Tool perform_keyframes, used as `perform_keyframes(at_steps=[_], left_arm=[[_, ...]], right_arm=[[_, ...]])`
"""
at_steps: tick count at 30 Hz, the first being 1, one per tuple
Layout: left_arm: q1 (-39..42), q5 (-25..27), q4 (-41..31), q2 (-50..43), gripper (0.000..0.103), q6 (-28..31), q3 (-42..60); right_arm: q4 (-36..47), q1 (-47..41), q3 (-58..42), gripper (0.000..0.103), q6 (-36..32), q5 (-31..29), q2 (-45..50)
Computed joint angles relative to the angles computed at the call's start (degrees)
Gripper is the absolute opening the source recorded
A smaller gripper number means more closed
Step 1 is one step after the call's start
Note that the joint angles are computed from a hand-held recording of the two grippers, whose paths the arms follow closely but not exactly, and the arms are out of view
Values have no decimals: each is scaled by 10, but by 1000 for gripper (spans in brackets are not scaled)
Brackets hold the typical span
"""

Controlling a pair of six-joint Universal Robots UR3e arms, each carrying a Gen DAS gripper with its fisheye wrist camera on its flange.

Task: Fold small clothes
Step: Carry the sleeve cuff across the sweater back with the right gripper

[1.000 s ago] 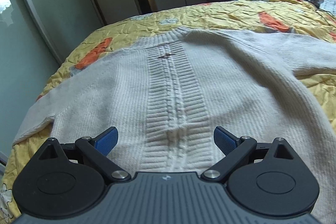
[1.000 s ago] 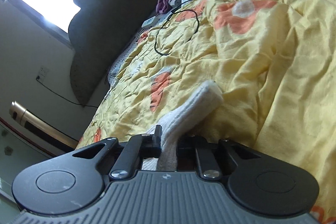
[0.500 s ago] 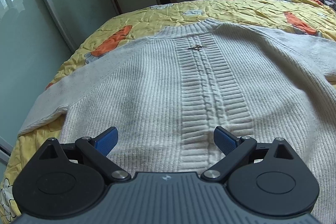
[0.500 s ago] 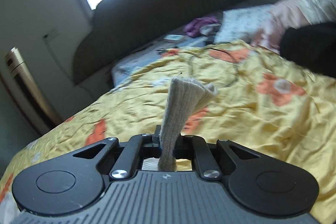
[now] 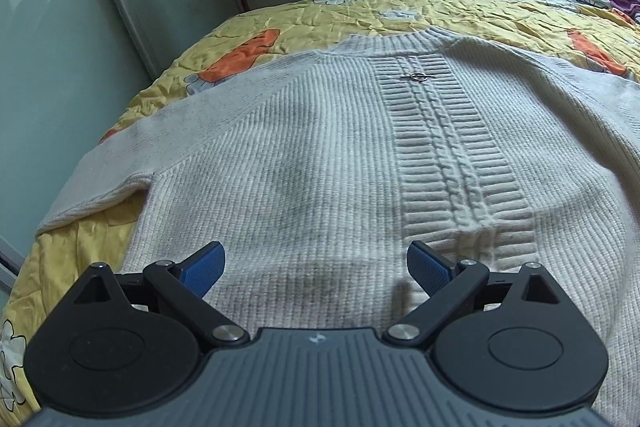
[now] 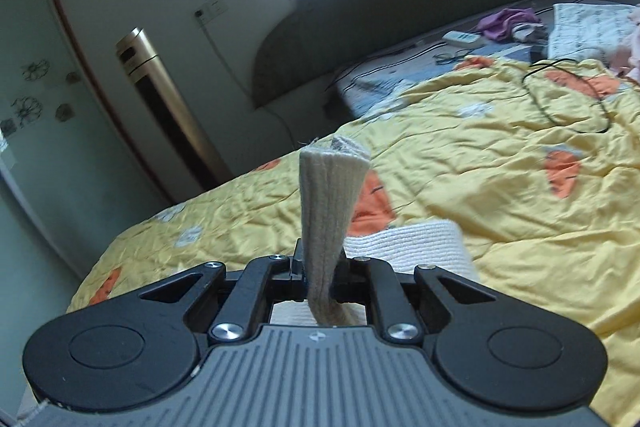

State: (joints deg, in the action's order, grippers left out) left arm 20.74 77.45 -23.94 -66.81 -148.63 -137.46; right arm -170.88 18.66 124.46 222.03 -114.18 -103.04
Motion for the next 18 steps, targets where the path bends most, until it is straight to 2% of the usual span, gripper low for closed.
perform_keyframes(at_steps=[12, 18], left_arm=[[63, -34, 0, 29, 98, 37, -27], [108, -66, -32, 55, 98, 66, -32]], right_arm=[[41, 114, -205, 15, 34, -23, 189], [70, 143, -309, 15, 38, -20, 272]])
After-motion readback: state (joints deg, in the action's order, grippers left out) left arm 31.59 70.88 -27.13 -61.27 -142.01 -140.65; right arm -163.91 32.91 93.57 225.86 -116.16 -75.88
